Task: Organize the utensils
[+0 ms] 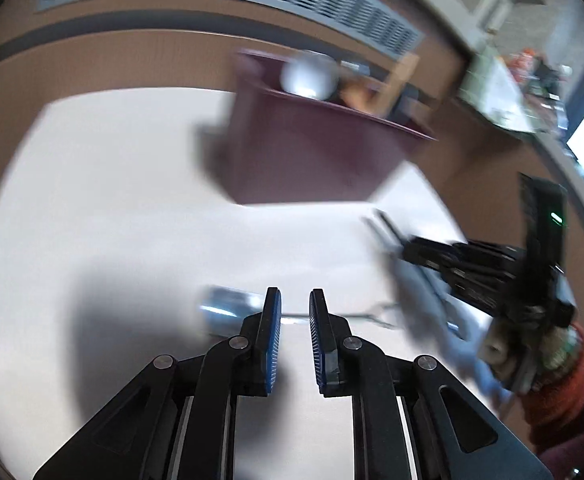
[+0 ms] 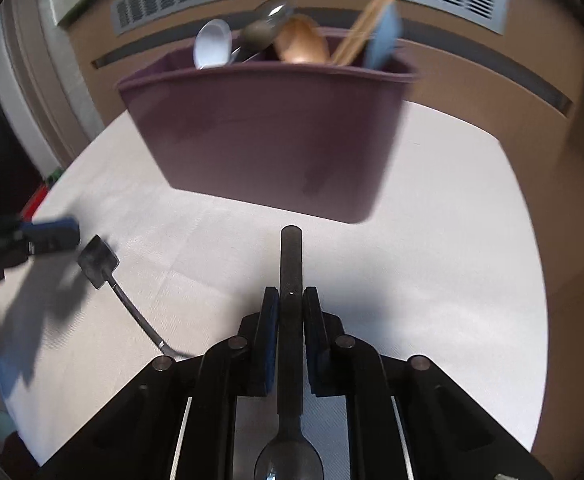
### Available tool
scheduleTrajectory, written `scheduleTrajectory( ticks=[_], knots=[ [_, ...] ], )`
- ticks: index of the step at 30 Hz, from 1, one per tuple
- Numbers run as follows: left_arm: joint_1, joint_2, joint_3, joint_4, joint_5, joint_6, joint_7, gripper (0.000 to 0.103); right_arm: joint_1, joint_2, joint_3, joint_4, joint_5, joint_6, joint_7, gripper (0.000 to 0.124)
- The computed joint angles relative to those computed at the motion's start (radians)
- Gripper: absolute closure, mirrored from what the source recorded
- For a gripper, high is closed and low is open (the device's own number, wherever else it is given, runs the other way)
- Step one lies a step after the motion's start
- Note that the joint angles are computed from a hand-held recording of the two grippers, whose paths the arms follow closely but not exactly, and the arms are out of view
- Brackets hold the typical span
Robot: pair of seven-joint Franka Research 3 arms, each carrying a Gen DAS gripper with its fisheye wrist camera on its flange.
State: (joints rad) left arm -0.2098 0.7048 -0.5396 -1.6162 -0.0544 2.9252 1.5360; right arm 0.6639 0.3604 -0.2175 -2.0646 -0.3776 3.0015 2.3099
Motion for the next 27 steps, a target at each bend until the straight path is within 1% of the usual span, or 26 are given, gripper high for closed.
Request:
scheduleTrajectory(
  ticks=[1,2,4,5,6,7,8,9,10,11,12,14,17,20,23,24,25,26,27],
  knots=[
    [-0.003,0.022,-0.023,0.022,0.003,-0.01,0.021,0.085,0.014,-0.014,-0.02,-0.02,-0.011,0.013,0.023,0.113],
    [-0.024,0.039,-0.019,0.051,0.01,-0.023,0.023,0.085,0.037,-0.025,-0.05,-0.038,-0.032,0.023,0.057,0.113],
    [-0.104,0.114,0.016,0.185,0.034,-0.098,0.018,0.085,0.057,-0.042,-0.088,-0.067,-0.062,0.047,0.104,0.113],
    [-0.139,0.15,0.039,0.254,0.042,-0.138,0.012,0.085,0.054,-0.033,-0.09,-0.054,-0.061,0.046,0.117,0.113],
    [-0.184,0.188,0.076,0.332,0.054,-0.188,-0.006,0.085,0.066,-0.041,-0.108,-0.065,-0.074,0.051,0.14,0.113],
    [-0.222,0.213,0.112,0.381,0.066,-0.216,-0.028,0.085,0.102,-0.055,-0.149,-0.085,-0.11,0.057,0.185,0.113],
    [-0.236,0.218,0.126,0.395,0.07,-0.231,-0.033,0.085,0.118,-0.069,-0.172,-0.098,-0.144,0.057,0.215,0.113],
    [-0.233,0.205,0.125,0.374,0.07,-0.222,-0.024,0.085,0.158,-0.083,-0.216,-0.111,-0.208,0.054,0.275,0.113],
    [-0.219,0.19,0.112,0.35,0.064,-0.235,-0.003,0.085,0.169,-0.083,-0.228,-0.102,-0.243,0.044,0.307,0.113],
    [-0.202,0.159,0.1,0.294,0.055,-0.22,0.012,0.085,0.185,-0.095,-0.248,-0.11,-0.291,0.044,0.348,0.113],
    [-0.194,0.137,0.099,0.256,0.05,-0.208,0.016,0.085,0.186,-0.106,-0.253,-0.119,-0.322,0.047,0.375,0.113],
    [-0.154,0.056,0.08,0.118,0.037,-0.165,0.037,0.085,0.173,-0.122,-0.246,-0.13,-0.362,0.054,0.412,0.113],
    [-0.104,-0.047,0.065,-0.05,0.021,-0.11,0.047,0.085,0.143,-0.122,-0.214,-0.123,-0.401,0.078,0.444,0.113],
    [-0.088,-0.149,0.095,-0.203,0.031,-0.041,0.005,0.085,0.108,-0.117,-0.171,-0.105,-0.432,0.095,0.459,0.113],
    [-0.114,-0.204,0.157,-0.279,0.07,0.034,-0.09,0.082,0.088,-0.117,-0.143,-0.092,-0.482,0.104,0.495,0.113],
    [-0.116,-0.209,0.172,-0.286,0.08,0.067,-0.123,0.078,0.079,-0.115,-0.133,-0.088,-0.495,0.105,0.505,0.113],
    [-0.106,-0.201,0.167,-0.28,0.086,0.084,-0.137,0.074,0.071,-0.113,-0.125,-0.083,-0.512,0.105,0.518,0.113],
    [-0.078,-0.183,0.139,-0.26,0.088,0.091,-0.129,0.072,0.058,-0.11,-0.11,-0.078,-0.517,0.104,0.52,0.113],
    [-0.059,-0.159,0.118,-0.226,0.097,0.076,-0.109,0.067,0.044,-0.106,-0.094,-0.075,-0.515,0.106,0.517,0.113]
  ],
)
